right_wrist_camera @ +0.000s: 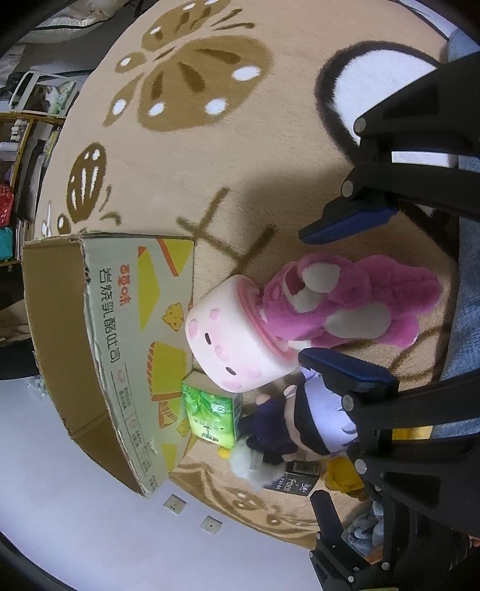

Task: Organize soft objects
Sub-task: 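Grasp the pink bear plush with the right tool while the left tool grasps the yellow duck plush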

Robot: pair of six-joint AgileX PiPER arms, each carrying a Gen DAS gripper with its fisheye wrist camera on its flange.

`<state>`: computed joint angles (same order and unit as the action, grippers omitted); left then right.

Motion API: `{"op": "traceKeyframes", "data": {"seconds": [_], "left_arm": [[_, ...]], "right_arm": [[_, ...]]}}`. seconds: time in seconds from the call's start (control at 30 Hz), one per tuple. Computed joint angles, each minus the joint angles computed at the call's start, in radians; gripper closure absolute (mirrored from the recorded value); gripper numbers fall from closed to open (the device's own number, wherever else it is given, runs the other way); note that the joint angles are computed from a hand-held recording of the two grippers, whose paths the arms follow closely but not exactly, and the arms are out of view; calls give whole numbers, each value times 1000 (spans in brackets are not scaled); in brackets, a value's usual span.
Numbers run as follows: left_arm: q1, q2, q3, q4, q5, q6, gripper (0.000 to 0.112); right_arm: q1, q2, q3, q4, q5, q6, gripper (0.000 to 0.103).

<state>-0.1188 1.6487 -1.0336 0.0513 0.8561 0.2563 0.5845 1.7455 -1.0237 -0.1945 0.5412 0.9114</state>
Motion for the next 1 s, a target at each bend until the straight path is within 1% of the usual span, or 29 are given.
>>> {"op": "traceKeyframes", "data": {"seconds": [0.07,0.1,0.13,0.17,0.27,0.33,0.4,0.5,0.6,0.67,0.7,0.73,0.87,0.9,1.0], "left_arm": [[-3,-2,2,6,-2,-5,46],[-6,-4,5,14,-4,-13,43],[-10,-4,6,22,-7,-21,35],[-14,-5,8,30,-11,-25,32],[-22,-23,16,17,-23,-9,31],[-29,-28,17,22,-22,-17,25],[-31,-13,9,42,-8,-42,24],[-16,9,-10,17,34,-41,24],[-13,32,-19,19,55,-43,24],[-26,58,-23,49,77,-67,28],[-37,67,-22,68,84,-83,39],[-42,77,-24,78,93,-90,44],[-46,82,-23,80,97,-96,49],[-43,85,-25,78,99,-99,51],[-42,84,-19,78,96,-102,56]], "right_arm": [[-2,7,-3,12,0,-12,42],[-3,10,-5,18,2,-17,42],[-3,13,-6,17,3,-16,42],[-4,16,-8,19,4,-19,42],[-9,19,-10,27,3,-30,42],[-10,20,-11,30,2,-36,42],[-10,22,-12,31,3,-38,42],[-7,24,-15,27,8,-35,42],[-6,30,-20,32,15,-40,42],[-9,39,-25,45,18,-53,42],[-11,44,-27,53,20,-61,42],[-13,49,-29,62,21,-69,42],[-18,74,-43,95,30,-109,42],[-26,81,-45,127,28,-139,48],[-39,85,-40,172,11,-177,51]]}}
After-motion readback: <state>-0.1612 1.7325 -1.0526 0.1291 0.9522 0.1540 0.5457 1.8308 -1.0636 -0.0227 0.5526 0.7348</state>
